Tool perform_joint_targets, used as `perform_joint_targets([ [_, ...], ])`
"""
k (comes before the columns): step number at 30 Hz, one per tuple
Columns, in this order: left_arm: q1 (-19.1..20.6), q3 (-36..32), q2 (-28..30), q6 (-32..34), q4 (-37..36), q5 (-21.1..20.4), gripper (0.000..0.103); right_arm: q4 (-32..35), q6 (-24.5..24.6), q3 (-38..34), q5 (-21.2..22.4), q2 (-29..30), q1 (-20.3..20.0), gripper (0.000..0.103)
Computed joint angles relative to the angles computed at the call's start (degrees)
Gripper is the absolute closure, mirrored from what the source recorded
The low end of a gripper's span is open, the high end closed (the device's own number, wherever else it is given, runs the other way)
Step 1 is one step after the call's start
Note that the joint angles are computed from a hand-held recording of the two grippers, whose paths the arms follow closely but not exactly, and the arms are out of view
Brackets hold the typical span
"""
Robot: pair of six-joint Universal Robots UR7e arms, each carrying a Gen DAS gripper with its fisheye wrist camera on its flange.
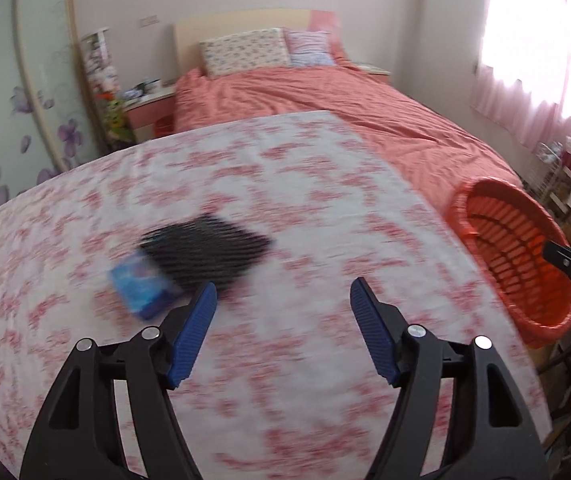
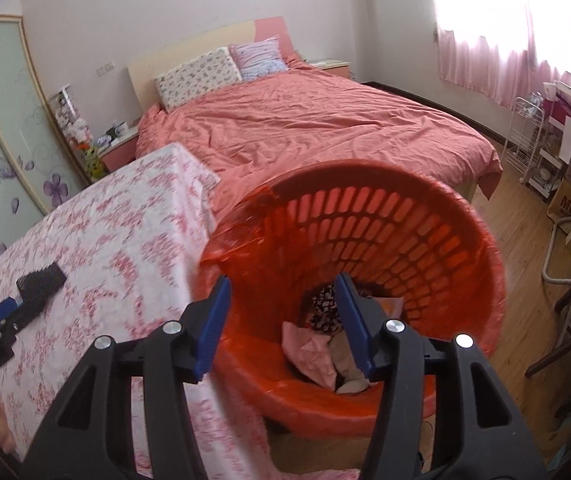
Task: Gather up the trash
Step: 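Carry the scrunchie and cream tube to the orange basket and release both, then grasp the black mesh pad with the right tool while the left tool approaches the blue tissue pack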
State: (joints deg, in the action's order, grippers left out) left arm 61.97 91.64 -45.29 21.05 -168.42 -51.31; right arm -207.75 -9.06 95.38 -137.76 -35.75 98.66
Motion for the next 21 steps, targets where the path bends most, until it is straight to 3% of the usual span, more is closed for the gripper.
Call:
perform_joint_targets([
  [7, 4.4, -3.7, -0.1, -0.5, 1.1, 3.9, 0.029, 6.2, -1.0, -6.1, -0.2, 5.5, 2.5, 0.05],
  [12, 6.4, -8.0, 1.4, -2.2, 5.8, 2.6, 0.029, 10.5, -0.6, -9.7, 0.4, 8.0, 3.4, 0.05],
  [21, 6.9, -14.0, 5.6, 2.0, 7.8, 2.5, 0.029, 15.6, -0.2, -14.0, 1.1, 10.7, 4.3, 0.05],
])
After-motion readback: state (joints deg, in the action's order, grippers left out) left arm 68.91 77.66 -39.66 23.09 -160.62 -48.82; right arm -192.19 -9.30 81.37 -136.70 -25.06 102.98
